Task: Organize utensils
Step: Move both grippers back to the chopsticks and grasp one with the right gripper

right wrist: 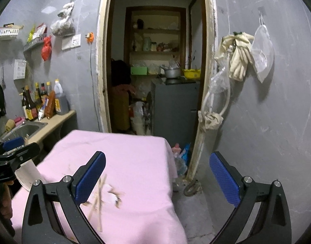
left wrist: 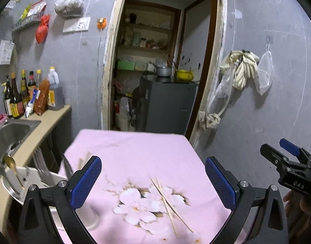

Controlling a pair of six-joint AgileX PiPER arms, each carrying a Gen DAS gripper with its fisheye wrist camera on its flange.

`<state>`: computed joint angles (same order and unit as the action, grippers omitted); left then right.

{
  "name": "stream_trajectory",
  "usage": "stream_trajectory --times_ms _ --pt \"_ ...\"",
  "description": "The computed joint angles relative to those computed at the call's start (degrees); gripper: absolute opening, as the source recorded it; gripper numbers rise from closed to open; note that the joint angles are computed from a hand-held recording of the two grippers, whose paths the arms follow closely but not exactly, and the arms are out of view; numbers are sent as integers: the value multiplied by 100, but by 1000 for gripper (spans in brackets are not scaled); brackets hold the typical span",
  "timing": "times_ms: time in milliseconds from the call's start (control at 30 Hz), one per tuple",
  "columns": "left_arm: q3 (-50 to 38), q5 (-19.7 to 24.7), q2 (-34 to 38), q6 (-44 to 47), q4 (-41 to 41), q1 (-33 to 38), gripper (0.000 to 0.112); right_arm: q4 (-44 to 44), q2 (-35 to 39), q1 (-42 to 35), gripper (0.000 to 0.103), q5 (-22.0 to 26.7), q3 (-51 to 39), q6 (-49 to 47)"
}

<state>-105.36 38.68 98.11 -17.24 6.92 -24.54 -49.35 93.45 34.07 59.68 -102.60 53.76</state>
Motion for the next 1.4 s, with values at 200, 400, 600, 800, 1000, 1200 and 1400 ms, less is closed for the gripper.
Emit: stream_trajectory --times_ms 200,400,600,800,1000,1200,1400 --pt "203 92 163 -345 276 -245 102 282 -285 -300 100 -335 888 203" --pt "571 139 274 -642 313 -337 102 612 -360 -475 100 -739 1580 235" --pt "857 330 422 -787 -19 -222 102 1136 -247 -498 100 -1290 2045 -21" --pt "998 447 585 -758 -275 -6 102 1671 -70 -417 100 -1959 2326 -440" --pt "877 416 806 -557 -215 -10 102 2461 258 -395 90 -2275 2154 -1332" --pt "684 459 992 34 -441 88 89 3131 602 -336 61 -2228 1827 -2164" --pt "587 570 1097 387 -808 193 79 3429 893 -270 56 -1995 1484 -2550"
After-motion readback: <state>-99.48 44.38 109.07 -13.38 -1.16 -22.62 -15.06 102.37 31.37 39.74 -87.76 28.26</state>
